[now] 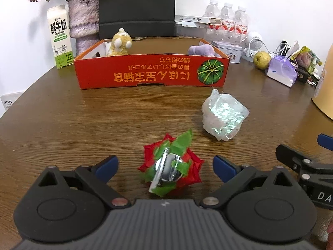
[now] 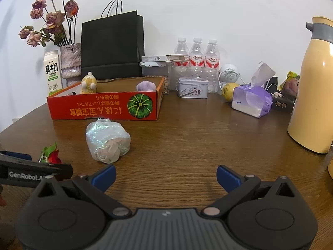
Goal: Organize objects
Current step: 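Grasp the red-and-green gift bow with the left tool, then grasp the clear plastic bag with the right tool while the left tool holds the bow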
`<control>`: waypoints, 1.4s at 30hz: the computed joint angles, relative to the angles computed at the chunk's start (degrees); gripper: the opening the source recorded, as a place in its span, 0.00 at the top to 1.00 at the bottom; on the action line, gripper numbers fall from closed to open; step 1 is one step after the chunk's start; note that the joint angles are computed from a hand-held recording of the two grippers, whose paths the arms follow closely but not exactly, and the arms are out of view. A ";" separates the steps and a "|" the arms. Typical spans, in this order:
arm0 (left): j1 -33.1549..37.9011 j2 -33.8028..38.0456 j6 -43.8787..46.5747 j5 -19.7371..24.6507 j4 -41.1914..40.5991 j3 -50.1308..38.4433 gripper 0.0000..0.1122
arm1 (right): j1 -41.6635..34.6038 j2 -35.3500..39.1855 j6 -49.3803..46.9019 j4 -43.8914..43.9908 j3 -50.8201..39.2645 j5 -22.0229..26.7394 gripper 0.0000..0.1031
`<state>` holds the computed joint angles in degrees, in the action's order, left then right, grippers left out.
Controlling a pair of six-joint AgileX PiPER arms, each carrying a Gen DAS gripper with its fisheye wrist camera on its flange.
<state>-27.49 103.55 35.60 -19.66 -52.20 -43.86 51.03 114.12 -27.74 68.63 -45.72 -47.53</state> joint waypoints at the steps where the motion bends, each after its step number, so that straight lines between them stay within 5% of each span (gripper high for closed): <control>1: 0.09 -0.04 -0.39 0.36 0.59 -0.01 0.20 | -0.01 -0.03 -0.05 -0.03 -0.01 0.04 0.00; 4: 0.44 0.17 -1.19 1.73 2.07 -0.29 0.46 | 0.13 0.00 0.33 -0.29 0.14 -0.32 0.00; 9: 1.67 -0.22 -9.25 3.11 11.26 0.36 0.63 | 0.51 0.18 -0.08 0.25 -0.05 -0.93 0.00; 21: 3.53 -1.44 -13.49 1.28 16.56 1.51 0.66 | 1.50 1.77 -3.75 2.07 -3.43 -0.94 0.00; 42: 16.52 -0.55 -31.48 3.87 41.13 -0.94 0.67 | 0.55 9.72 -19.87 10.97 -20.56 3.06 0.00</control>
